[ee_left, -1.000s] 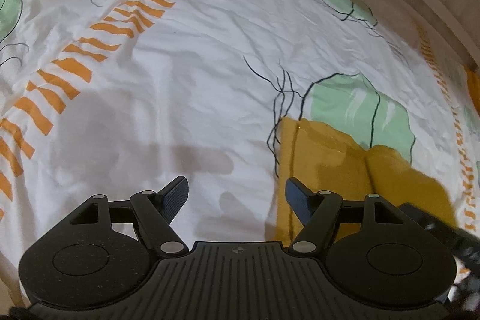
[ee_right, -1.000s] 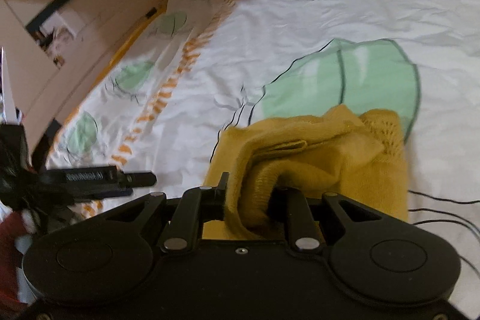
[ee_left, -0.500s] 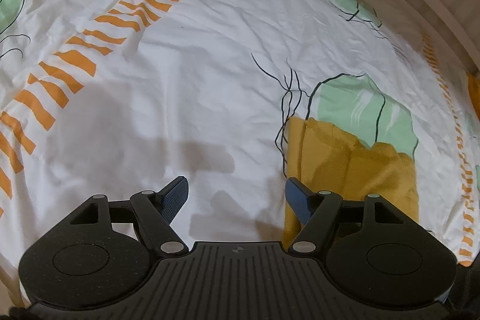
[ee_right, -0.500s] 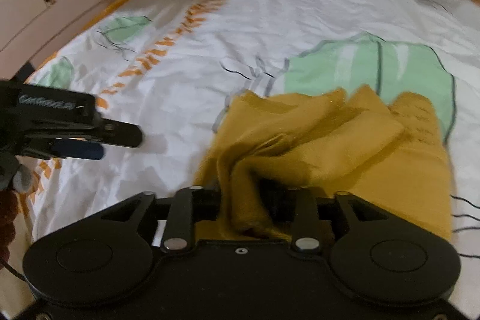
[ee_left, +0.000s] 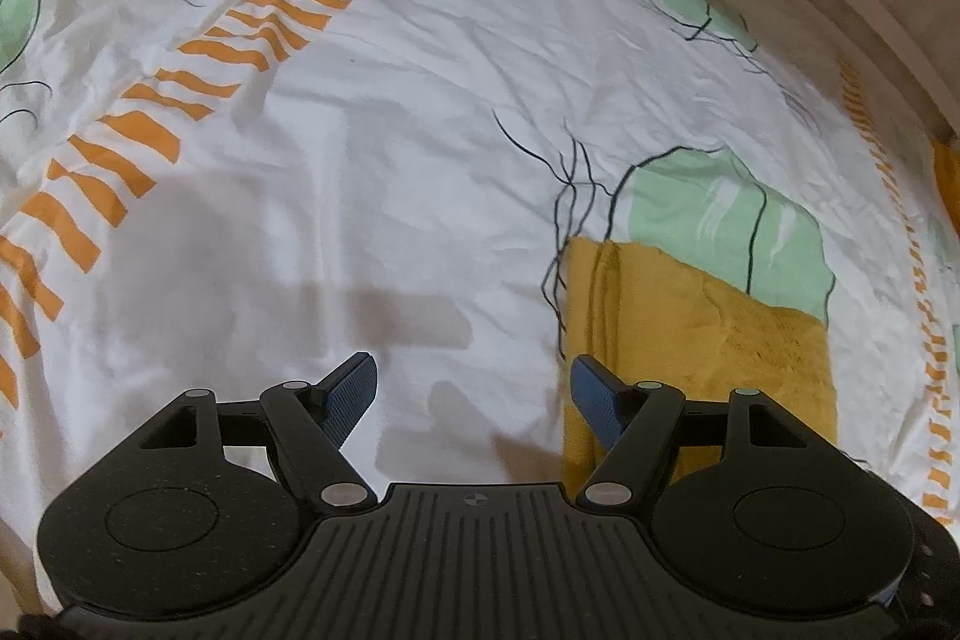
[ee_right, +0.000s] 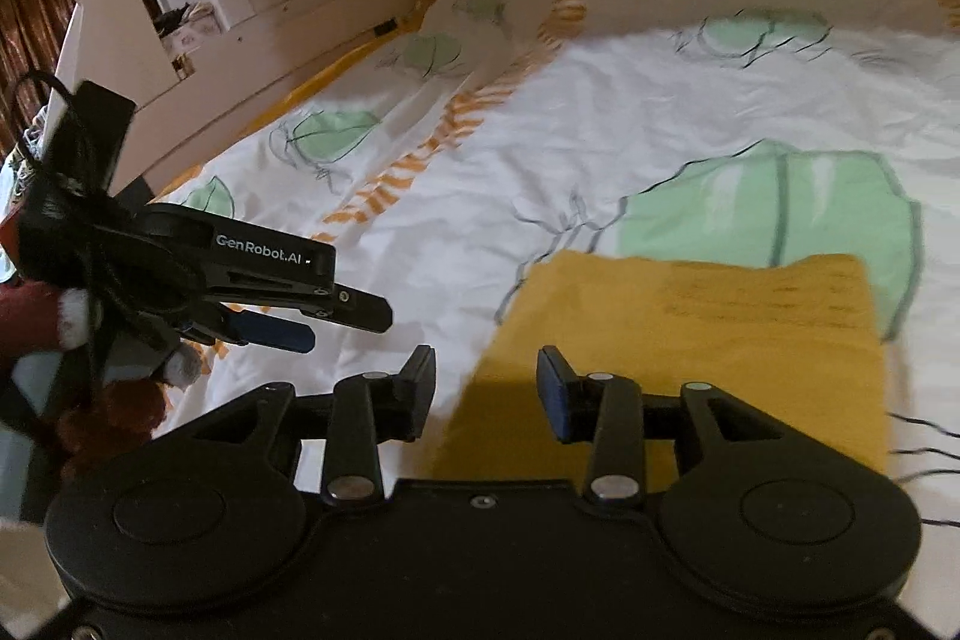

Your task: Fold small clothes

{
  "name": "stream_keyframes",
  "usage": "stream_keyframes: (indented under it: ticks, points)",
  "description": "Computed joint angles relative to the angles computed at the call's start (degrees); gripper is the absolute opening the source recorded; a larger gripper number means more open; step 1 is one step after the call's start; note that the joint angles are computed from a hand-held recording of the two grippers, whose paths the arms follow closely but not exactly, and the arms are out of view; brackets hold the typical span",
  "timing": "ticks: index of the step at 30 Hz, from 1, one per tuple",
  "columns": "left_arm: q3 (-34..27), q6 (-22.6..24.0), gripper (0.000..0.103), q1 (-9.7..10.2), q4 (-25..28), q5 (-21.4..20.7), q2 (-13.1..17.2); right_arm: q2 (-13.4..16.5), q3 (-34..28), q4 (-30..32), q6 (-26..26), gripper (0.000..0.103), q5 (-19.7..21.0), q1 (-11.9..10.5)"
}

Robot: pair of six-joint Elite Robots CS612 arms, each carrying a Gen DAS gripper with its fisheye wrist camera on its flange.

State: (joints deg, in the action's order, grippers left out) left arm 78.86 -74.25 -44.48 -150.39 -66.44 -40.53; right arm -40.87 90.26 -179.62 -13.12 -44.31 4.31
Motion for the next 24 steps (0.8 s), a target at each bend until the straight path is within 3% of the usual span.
stream_keyframes:
  ticks: [7, 16, 21, 24]
  points:
    - [-1.84, 3.72, 0.070, -0.01, -3.38, -3.53, 1.71, -2.11, 4.77, 0.31, -7.71, 0.052, -0.73, -1.35]
    - [-3.91, 6.13, 0.070, 0.51, -8.07, -9.37, 4.11, -4.23, 10.15, 0.54, -27.21, 0.052, 0.09, -0.43]
    - [-5.30, 6.91, 0.058, 0.83, -8.19, -11.23, 5.25, -3.96, 10.37, -0.26, -32.43, 0.052, -2.20, 0.58]
    - [-6.14, 7.23, 0.056, 0.91, -7.81, -11.76, 5.86, -3.87, 11.17, -2.49, -34.93, 0.052, -3.47, 0.94]
